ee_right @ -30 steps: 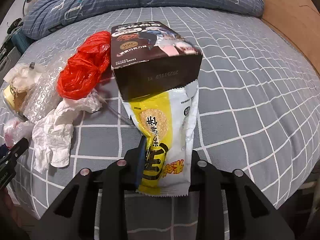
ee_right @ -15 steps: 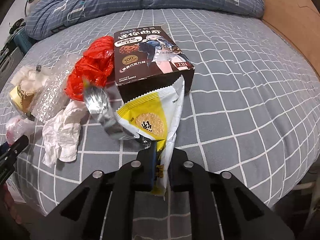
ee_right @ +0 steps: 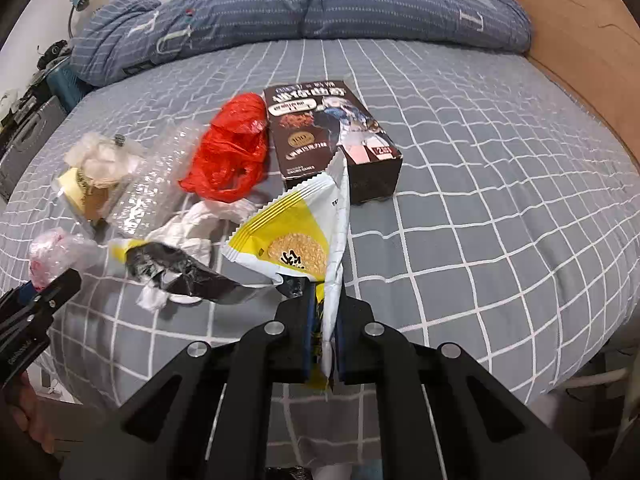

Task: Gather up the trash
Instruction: 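Lift the plastic bag with the left gripper while the right lifts the snack packet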

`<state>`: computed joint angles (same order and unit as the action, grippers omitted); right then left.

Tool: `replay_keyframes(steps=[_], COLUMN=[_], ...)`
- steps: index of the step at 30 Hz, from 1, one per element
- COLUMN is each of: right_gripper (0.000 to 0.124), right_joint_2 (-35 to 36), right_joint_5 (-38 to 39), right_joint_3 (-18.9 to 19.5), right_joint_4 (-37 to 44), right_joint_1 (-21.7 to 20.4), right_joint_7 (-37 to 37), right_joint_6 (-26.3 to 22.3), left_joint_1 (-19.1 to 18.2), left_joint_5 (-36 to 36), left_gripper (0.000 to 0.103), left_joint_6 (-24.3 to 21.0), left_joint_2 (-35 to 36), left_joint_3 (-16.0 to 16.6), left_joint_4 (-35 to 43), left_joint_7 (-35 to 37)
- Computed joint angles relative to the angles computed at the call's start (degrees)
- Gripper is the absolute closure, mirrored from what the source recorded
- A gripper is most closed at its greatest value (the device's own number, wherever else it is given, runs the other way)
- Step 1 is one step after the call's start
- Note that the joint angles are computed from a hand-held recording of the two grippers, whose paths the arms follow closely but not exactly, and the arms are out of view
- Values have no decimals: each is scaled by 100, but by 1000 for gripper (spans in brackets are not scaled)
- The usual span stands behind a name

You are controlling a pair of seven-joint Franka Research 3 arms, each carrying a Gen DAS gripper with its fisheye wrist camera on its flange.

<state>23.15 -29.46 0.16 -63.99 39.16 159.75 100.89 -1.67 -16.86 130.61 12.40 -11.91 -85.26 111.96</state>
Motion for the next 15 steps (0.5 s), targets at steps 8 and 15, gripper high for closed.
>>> replay_keyframes(steps=[8,15], right_gripper=[116,116], right_joint_2=[27,130], right_joint_5=[-296,-483], right_joint_3=[8,-22], right_joint_4=[122,381], right_joint_1=[228,464], right_joint_7=[-8,57], right_joint_6=[-34,-285], left_joint_1=[39,-41], left_joint_5=[-398,-628], left_gripper=[42,42], left_joint_6=[216,299], left_joint_2=[-606,-1018], left_joint_3=[69,225], left_joint_4=[-764,-1232], left_joint_7=[323,538])
